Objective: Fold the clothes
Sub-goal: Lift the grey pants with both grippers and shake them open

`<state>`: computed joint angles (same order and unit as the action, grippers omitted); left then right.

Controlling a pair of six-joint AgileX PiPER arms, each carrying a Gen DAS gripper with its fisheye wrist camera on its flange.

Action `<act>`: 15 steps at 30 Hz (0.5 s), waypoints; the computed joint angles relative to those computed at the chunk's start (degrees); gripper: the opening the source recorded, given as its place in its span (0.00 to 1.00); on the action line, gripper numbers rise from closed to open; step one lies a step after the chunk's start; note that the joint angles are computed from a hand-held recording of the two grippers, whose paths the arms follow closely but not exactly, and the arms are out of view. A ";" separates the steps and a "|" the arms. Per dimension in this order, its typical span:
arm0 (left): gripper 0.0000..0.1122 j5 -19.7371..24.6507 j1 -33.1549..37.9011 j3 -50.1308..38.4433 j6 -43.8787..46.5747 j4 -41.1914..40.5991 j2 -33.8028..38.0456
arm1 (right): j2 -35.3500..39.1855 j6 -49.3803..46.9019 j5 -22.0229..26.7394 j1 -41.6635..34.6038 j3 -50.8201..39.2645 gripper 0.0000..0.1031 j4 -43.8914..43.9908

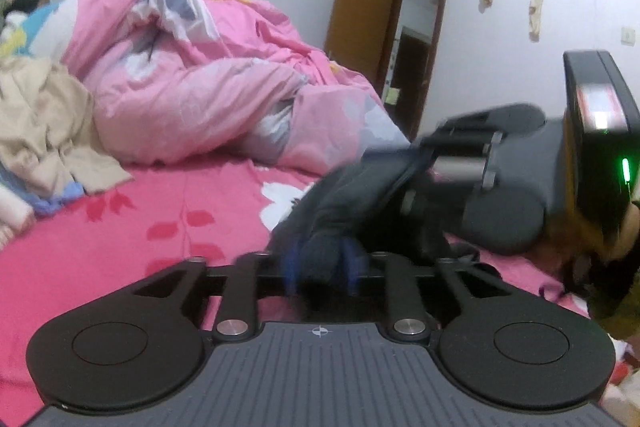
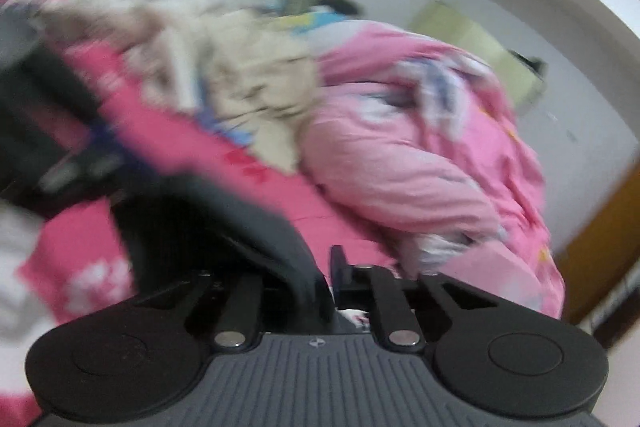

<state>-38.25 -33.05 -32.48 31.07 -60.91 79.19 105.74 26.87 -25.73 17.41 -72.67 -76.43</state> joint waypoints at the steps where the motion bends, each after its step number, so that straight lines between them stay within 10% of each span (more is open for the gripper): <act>1: 0.43 0.35 0.26 0.42 -1.95 1.28 0.37 | 0.18 2.12 0.18 -0.62 -1.12 0.04 0.43; 7: 0.78 8.01 3.65 -2.95 -12.06 11.08 7.90 | 1.22 25.88 -2.20 -6.35 -8.27 0.04 -8.72; 15: 0.77 16.05 5.99 -13.99 -15.36 13.37 19.74 | -0.33 33.71 -10.11 -13.52 -8.86 0.04 -7.88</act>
